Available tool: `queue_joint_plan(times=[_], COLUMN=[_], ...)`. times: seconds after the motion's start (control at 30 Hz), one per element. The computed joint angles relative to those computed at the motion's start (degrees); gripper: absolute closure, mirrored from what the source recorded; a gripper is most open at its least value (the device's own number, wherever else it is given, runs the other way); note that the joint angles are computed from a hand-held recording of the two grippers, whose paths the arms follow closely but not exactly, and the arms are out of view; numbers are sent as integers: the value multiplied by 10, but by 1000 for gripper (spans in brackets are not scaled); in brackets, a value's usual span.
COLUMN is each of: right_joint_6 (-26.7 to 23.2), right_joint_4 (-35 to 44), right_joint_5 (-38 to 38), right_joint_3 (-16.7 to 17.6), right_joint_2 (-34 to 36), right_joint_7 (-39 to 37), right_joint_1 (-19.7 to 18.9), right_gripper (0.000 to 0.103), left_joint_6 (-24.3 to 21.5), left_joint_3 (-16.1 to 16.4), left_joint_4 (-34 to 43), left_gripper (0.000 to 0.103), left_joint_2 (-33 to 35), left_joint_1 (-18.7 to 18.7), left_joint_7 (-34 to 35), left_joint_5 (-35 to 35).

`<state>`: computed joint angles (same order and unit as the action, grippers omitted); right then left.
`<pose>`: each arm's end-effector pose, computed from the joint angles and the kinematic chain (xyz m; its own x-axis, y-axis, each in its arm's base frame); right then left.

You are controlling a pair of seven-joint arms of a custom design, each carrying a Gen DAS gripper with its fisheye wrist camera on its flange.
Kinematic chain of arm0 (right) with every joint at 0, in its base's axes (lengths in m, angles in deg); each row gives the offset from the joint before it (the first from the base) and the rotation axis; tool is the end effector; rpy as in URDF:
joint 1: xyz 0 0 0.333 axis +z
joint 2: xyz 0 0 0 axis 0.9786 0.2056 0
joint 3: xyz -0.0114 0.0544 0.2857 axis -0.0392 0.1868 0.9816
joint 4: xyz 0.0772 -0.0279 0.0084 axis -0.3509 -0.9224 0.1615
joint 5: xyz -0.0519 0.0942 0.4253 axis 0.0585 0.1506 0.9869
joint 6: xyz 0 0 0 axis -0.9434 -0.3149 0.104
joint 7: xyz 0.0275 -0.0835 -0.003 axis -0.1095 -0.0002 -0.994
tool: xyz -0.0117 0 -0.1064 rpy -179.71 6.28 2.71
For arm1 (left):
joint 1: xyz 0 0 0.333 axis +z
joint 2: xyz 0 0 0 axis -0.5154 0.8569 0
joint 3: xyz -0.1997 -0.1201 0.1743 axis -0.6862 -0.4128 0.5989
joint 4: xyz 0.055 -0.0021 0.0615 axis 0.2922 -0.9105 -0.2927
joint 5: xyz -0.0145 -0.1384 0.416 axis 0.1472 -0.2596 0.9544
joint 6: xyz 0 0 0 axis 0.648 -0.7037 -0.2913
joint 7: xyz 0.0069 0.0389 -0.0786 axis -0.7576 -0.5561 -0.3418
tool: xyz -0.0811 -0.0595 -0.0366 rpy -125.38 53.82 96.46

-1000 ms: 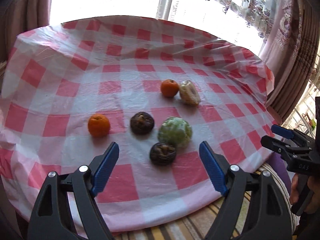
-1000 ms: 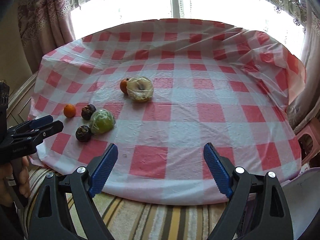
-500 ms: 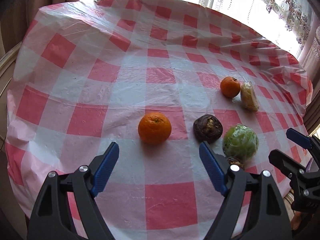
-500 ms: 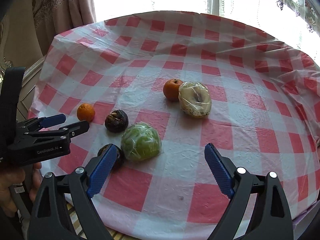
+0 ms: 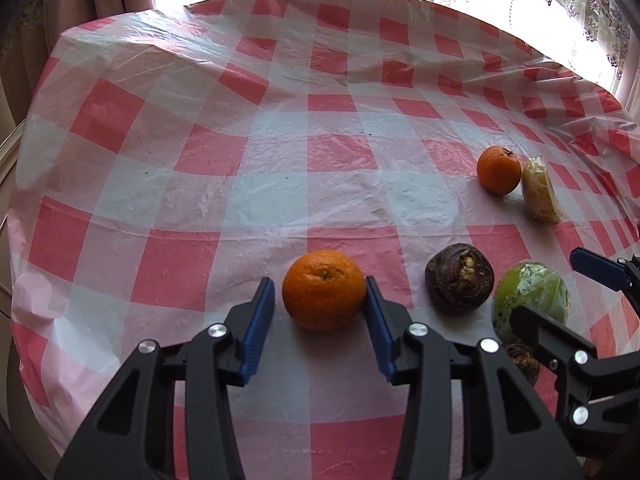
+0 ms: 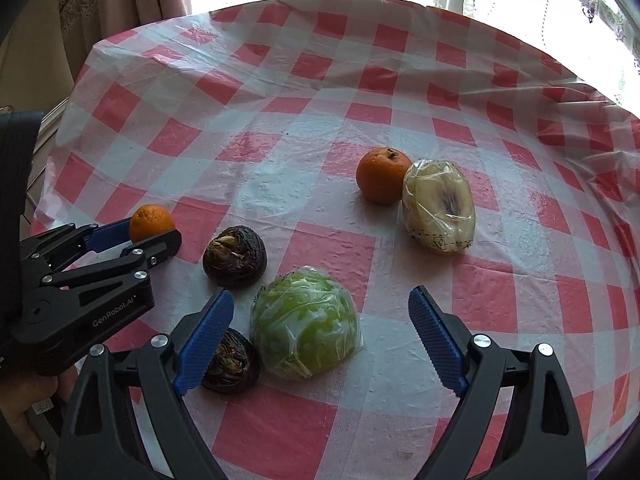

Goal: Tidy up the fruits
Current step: 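Grasp an orange with the left tool, then grasp the wrapped green cabbage with right tool while left tool holds the orange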

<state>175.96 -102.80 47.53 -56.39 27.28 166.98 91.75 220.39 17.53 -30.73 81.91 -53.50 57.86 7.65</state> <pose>0.6734 0.1826 0.3882 0.2521 -0.9677 0.0025 -0.7209 -0.1895 -0.6666 0.6902 -0.3421 0.4053 -0.0370 -0.9993 0.0016 -0.7715 0.0276 -0.6357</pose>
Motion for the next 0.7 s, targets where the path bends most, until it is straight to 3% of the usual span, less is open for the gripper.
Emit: queue_joint_plan(times=[0.33,0.5,0.7], right_joint_6=[-15,-26,-28], right_joint_4=[4,4,-11], right_joint_5=[-4,23,-11], right_joint_3=[-1,8,-17], right_joint_2=[6,5,-8], right_joint_7=[4,-14,28], right_joint_1=[1,-12,-2], right_gripper=[29,29,29], left_joint_6=[31,47,54], left_joint_3=[-1,3,3], left_joint_4=[-32,-48,-57], left_gripper=[65,65,65], left_joint_2=[-18,-30,-38], left_joint_1=[6,3,-1], left_joint_7=[-16,-28,-37], left_joint_5=[-5,8,25])
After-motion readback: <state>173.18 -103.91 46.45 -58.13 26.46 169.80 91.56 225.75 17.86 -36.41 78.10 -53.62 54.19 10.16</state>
